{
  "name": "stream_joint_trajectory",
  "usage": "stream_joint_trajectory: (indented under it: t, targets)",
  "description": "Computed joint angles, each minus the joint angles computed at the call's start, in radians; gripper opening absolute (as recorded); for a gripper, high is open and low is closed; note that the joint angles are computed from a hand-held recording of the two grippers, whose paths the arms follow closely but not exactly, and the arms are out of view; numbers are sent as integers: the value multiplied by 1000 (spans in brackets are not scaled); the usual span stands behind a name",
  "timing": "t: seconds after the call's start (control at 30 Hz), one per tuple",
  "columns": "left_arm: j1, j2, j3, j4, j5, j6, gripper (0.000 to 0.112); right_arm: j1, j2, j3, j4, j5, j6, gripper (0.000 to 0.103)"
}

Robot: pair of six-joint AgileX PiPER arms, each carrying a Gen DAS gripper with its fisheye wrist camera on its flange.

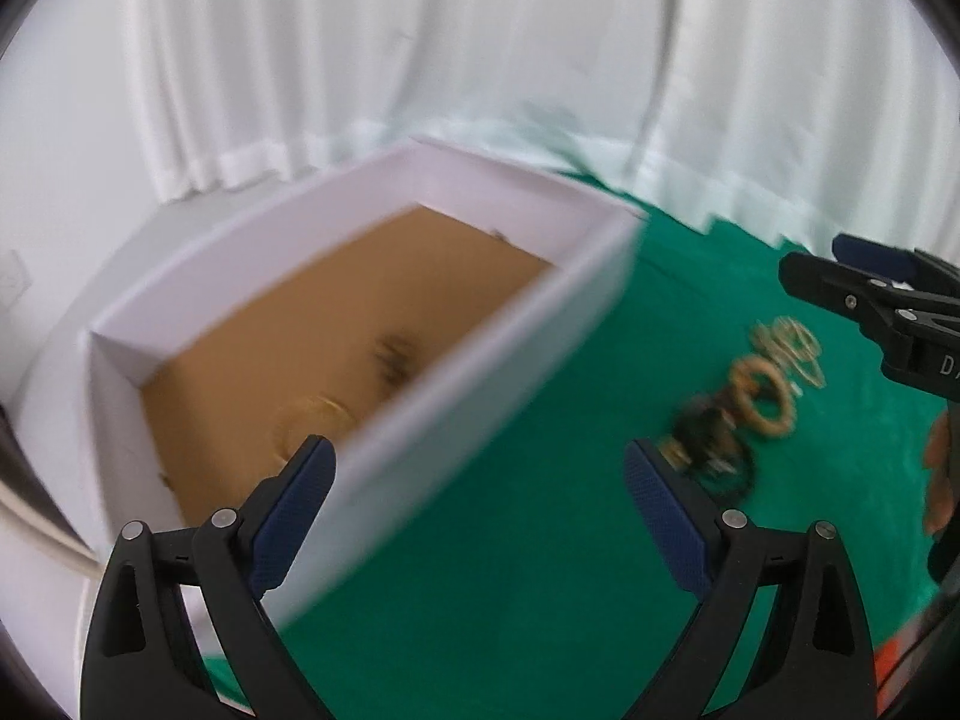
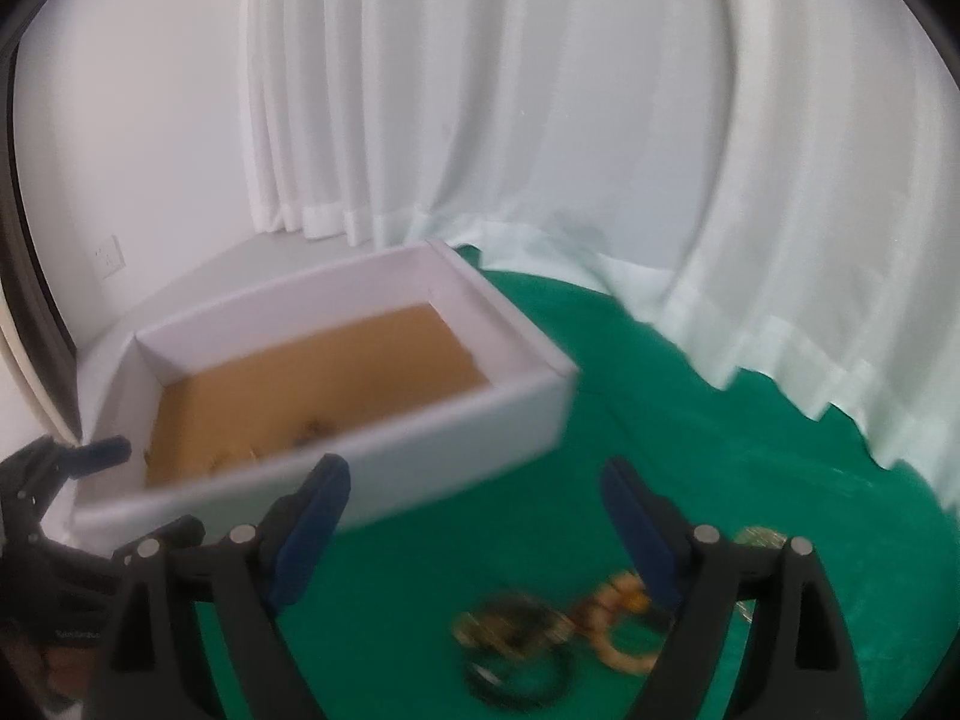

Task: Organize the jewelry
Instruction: 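Move both tools back over the remaining jewelry pile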

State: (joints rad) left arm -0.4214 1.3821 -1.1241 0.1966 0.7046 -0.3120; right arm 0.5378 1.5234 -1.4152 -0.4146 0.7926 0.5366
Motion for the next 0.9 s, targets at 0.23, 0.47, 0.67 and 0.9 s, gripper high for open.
stream_joint_trajectory:
  t: [0.23,0.47,0.67,0.9]
  targets:
    - [-188,-7,81,140,1,-211,100,-107,-337,336,-65,9,84,87]
    - [-314,9,122,210,-36,-283,100,-266,-537,470,-40,108,23,87]
    - [-366,41,82,196,16,-271,100,-309,-579,556,92,162,26,87]
    - [-382,59,50,194,60,-290,100,-306,-572,567,218,160,-5,87]
